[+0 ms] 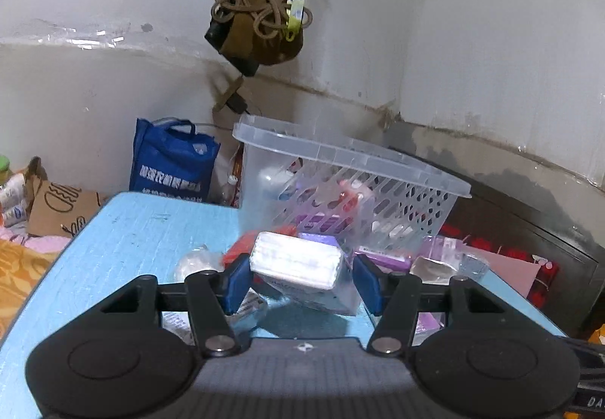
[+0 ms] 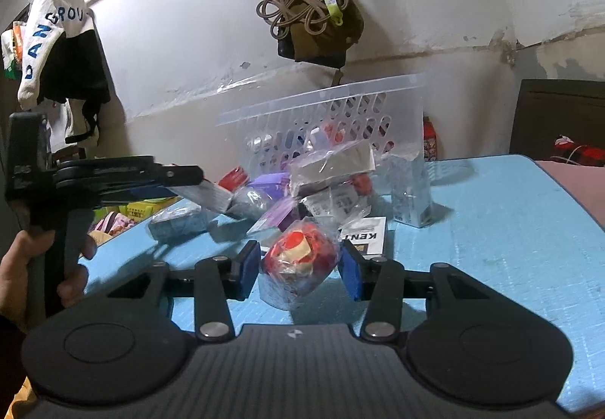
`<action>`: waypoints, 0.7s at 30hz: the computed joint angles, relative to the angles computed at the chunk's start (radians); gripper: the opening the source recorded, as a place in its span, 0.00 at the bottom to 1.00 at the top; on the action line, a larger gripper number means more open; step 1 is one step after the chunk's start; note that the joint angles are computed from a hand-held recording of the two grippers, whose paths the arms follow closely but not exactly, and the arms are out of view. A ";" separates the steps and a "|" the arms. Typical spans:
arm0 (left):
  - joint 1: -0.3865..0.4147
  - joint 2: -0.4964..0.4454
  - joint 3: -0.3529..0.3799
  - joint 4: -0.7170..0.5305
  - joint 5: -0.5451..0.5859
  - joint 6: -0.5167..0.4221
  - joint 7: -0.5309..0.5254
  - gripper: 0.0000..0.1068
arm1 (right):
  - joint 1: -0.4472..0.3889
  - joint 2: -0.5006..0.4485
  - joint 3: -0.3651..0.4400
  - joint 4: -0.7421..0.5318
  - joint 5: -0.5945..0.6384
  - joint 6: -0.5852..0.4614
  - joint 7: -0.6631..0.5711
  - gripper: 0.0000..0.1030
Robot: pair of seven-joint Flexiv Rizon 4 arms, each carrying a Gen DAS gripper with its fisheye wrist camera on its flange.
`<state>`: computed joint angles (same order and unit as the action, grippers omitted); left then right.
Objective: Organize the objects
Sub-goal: 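Grasp the bagged red round item with the right gripper while the left grasps the white Welcome box, then lift both items into the clear basket and open both grippers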
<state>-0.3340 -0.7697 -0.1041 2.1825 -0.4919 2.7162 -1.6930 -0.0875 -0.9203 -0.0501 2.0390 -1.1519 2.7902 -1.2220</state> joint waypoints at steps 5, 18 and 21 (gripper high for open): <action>-0.010 0.000 0.000 0.007 -0.016 -0.005 0.011 0.58 | -0.004 -0.004 -0.001 -0.006 0.003 0.006 0.008 0.47; -0.028 -0.020 -0.005 0.037 -0.020 0.056 -0.022 0.56 | -0.011 -0.006 -0.008 -0.016 0.007 0.020 0.031 0.47; -0.040 -0.023 -0.001 0.040 -0.038 0.070 -0.002 0.56 | -0.010 -0.005 -0.009 -0.015 0.011 0.021 0.027 0.47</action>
